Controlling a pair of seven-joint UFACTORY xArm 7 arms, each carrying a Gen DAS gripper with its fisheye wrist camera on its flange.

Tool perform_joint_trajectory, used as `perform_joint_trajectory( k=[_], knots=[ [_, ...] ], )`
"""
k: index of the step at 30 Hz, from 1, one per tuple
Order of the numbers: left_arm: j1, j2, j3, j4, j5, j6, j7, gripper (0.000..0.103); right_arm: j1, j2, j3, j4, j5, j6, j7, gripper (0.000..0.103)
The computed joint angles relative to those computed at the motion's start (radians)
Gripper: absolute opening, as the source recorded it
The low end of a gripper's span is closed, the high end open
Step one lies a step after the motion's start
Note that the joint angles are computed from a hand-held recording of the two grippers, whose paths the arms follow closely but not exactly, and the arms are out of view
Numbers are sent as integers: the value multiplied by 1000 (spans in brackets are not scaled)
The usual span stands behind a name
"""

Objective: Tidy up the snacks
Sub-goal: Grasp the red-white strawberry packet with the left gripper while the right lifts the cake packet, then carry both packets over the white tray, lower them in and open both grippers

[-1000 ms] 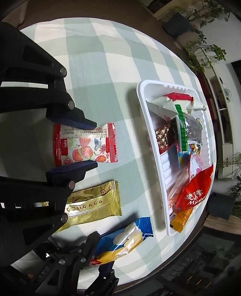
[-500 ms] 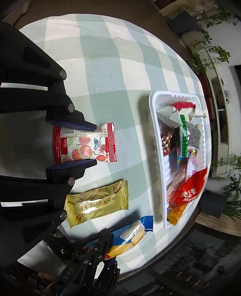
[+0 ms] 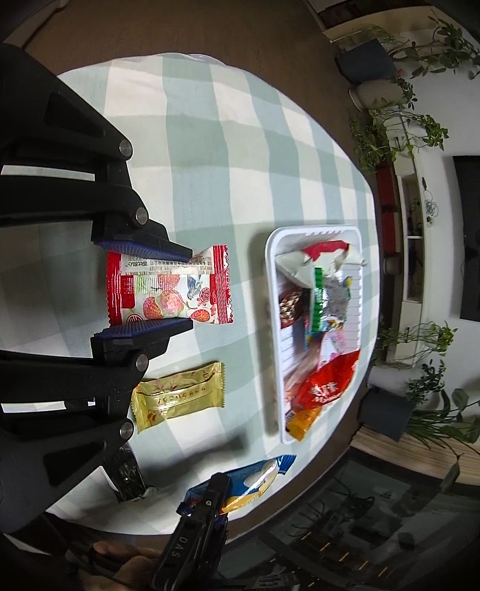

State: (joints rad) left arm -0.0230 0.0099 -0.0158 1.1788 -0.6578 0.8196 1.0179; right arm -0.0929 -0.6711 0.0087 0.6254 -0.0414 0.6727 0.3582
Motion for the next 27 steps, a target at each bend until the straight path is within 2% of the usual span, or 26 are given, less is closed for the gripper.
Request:
perform_joint_trajectory(
  k=[9, 16, 22, 27],
  knots=[
    [7, 0, 5, 44, -38, 34, 11, 28, -19, 12, -24, 61, -5, 6, -23, 27],
    [6, 50, -10, 143, -47, 52, -9, 28, -15, 91, -46, 160, 8, -21, -73, 27],
    [4, 157, -47, 332, -38, 86, -57, 28, 12, 204, -64, 283, 47, -51, -137, 27],
    [-15, 318, -89, 566, 51, 100, -163, 28, 41, 346, -83, 419, 108, -69, -201, 27]
  ],
)
